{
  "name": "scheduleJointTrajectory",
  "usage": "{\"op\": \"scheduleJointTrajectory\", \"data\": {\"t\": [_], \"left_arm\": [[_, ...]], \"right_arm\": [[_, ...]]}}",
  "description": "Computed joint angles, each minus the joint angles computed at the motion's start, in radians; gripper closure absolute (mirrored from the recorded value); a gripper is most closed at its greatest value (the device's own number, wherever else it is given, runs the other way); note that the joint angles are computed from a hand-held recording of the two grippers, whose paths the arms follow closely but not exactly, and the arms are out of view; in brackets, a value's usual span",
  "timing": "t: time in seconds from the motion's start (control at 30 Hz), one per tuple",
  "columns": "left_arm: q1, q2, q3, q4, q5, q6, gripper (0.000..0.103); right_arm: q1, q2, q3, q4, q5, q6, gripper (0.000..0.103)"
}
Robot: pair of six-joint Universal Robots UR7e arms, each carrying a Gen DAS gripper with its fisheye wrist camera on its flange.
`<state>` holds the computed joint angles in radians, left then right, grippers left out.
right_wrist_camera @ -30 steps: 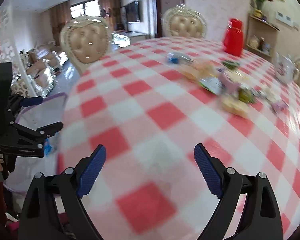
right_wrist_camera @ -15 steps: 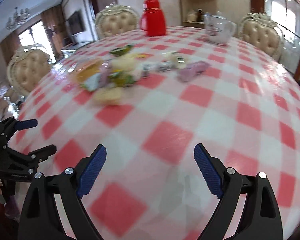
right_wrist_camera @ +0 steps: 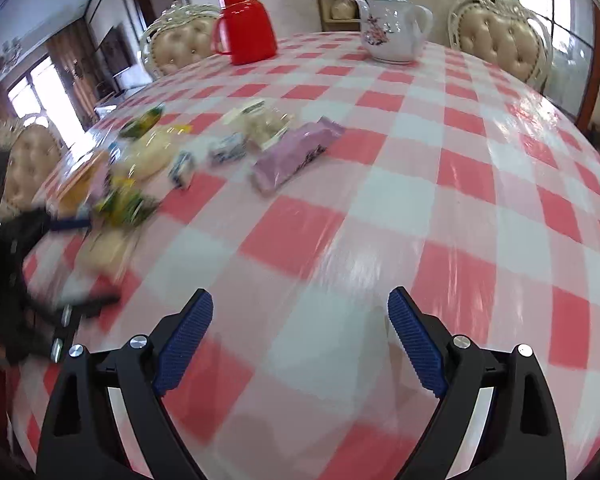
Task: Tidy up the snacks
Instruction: 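Move both open grippers back toward the snacks on the table, then grasp the pink packet with the right gripper while the left grasps the yellow cake packet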
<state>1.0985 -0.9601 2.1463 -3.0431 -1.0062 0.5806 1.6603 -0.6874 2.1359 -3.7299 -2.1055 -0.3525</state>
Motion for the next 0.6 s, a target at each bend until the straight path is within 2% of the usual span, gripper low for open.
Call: {"op": "scheduleJointTrajectory", "data": {"t": [0.07, 0.2, 0.23, 0.33, 0.43, 0.47, 0.5, 0.53, 0.57, 0.6], "left_arm": [[-0.001, 0.002, 0.021, -0.050, -0.007, 0.010, 0.004], [0.004, -0.029, 0.045, -0.050, -0.052, -0.037, 0.006], [0.004, -0.030, 0.049, -0.053, -0.054, -0.041, 0.006], [-0.002, -0.025, 0.057, -0.079, -0.040, -0.033, 0.006], [-0.003, -0.013, 0.043, -0.075, -0.020, -0.048, 0.005], [-0.002, -0.006, 0.033, -0.070, -0.013, -0.052, 0.005], [-0.002, -0.002, 0.029, -0.069, -0.005, -0.055, 0.005], [-0.002, 0.003, 0.024, -0.064, 0.004, -0.059, 0.005], [-0.004, 0.006, 0.022, -0.057, 0.014, -0.064, 0.006], [-0.005, 0.007, 0.022, -0.060, 0.015, -0.064, 0.013]], "right_arm": [[-0.010, 0.000, -0.052, 0.053, 0.017, 0.034, 0.016], [-0.011, 0.036, -0.174, 0.155, 0.015, 0.099, 0.016], [0.002, 0.070, -0.233, 0.175, -0.033, 0.107, 0.016], [0.020, 0.132, -0.350, 0.222, -0.102, 0.123, 0.016], [0.035, 0.186, -0.438, 0.244, -0.192, 0.102, 0.018], [0.038, 0.201, -0.455, 0.229, -0.216, 0.087, 0.027], [0.041, 0.212, -0.458, 0.196, -0.229, 0.061, 0.043], [0.042, 0.214, -0.452, 0.171, -0.232, 0.039, 0.052], [0.038, 0.207, -0.439, 0.152, -0.224, 0.025, 0.073], [0.034, 0.195, -0.414, 0.134, -0.214, 0.019, 0.077]]}}
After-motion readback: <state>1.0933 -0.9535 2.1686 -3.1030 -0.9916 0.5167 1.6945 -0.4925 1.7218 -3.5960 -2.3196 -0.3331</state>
